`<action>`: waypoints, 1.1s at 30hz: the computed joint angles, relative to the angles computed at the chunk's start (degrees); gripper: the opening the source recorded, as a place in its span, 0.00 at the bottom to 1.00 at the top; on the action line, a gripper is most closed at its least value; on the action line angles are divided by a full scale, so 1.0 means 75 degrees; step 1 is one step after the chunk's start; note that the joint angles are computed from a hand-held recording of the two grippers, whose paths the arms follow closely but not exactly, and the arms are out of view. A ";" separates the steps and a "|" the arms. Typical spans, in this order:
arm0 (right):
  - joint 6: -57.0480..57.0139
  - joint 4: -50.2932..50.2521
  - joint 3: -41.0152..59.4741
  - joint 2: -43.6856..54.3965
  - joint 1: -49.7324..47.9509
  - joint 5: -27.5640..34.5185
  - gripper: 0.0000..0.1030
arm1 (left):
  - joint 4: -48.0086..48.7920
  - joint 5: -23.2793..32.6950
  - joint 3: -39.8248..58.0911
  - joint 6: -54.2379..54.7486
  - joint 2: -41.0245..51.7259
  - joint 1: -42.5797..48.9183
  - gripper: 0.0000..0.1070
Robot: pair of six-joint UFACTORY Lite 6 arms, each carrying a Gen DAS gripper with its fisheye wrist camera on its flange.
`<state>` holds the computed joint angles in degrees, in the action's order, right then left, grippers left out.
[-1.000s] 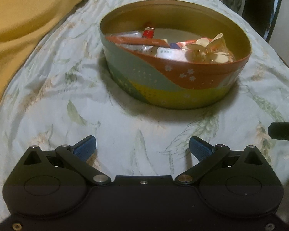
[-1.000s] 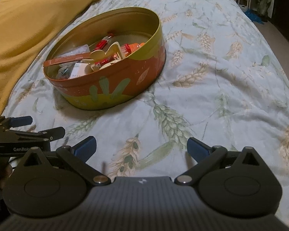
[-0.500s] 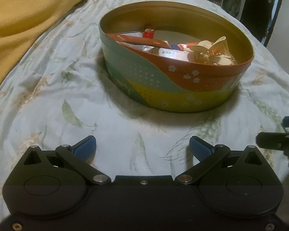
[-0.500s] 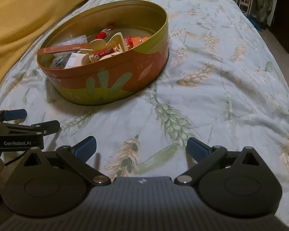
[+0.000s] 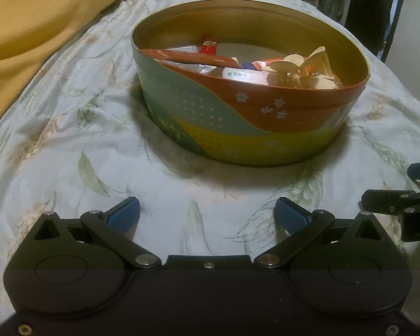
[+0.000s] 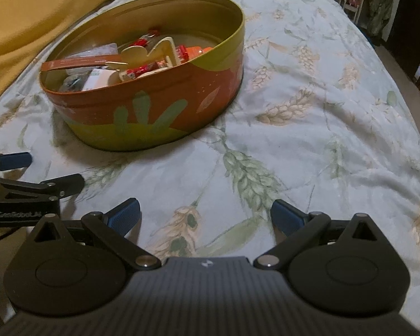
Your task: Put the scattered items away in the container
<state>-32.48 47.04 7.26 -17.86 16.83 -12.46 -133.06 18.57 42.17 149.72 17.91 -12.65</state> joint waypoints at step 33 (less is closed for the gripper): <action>0.0300 -0.0096 0.0229 0.0800 0.0246 -0.0605 1.00 | 0.0294 -0.0512 0.0618 -0.0942 0.0467 -0.0182 0.96</action>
<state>-30.23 46.31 8.98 -11.86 18.68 -17.00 -130.86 14.73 46.80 142.66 21.41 -14.01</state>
